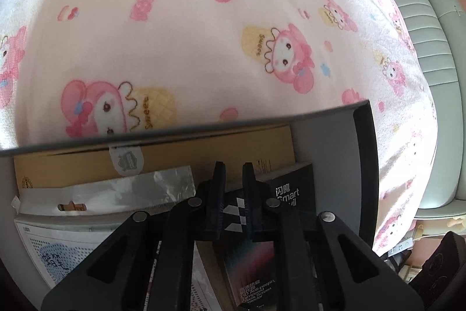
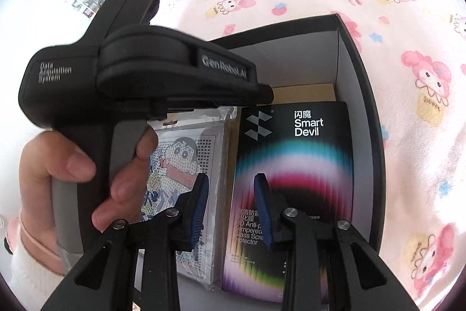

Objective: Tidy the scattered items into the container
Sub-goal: 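Press the Smart Devil box down and lift the left gripper away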

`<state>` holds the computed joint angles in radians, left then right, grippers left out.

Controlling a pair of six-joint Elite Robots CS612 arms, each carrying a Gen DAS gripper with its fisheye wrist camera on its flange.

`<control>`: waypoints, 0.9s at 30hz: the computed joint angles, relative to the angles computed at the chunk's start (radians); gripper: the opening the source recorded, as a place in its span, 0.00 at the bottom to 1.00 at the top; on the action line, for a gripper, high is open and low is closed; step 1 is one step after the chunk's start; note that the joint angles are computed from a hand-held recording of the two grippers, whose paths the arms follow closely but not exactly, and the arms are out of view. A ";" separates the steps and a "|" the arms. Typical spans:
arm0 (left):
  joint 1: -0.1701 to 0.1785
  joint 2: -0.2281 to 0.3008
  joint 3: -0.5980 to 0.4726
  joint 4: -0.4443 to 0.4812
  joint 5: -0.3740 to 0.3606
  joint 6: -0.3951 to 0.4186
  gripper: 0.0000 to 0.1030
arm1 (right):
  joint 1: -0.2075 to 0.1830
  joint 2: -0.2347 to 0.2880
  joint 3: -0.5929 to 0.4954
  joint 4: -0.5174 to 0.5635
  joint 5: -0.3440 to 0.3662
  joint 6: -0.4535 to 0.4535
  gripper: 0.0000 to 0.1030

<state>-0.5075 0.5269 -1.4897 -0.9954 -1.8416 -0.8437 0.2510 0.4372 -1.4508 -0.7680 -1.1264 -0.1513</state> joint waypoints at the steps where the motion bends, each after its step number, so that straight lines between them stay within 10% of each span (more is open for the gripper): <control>1: -0.002 0.003 -0.007 -0.002 0.006 -0.003 0.10 | 0.001 0.001 -0.006 0.001 -0.005 -0.001 0.28; 8: -0.013 0.014 -0.080 -0.039 0.055 -0.010 0.10 | 0.010 0.019 -0.054 -0.006 -0.053 0.023 0.28; 17: -0.126 0.020 -0.338 0.089 0.360 0.003 0.12 | 0.028 0.050 -0.168 -0.133 -0.134 0.119 0.30; 27: -0.223 0.011 -0.457 0.162 0.520 0.017 0.22 | 0.022 0.062 -0.290 -0.172 -0.125 0.131 0.37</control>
<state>-0.7305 0.5376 -1.9471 -0.8339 -1.3219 -0.8262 0.2727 0.4992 -1.7404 -0.9401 -1.2513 -0.0207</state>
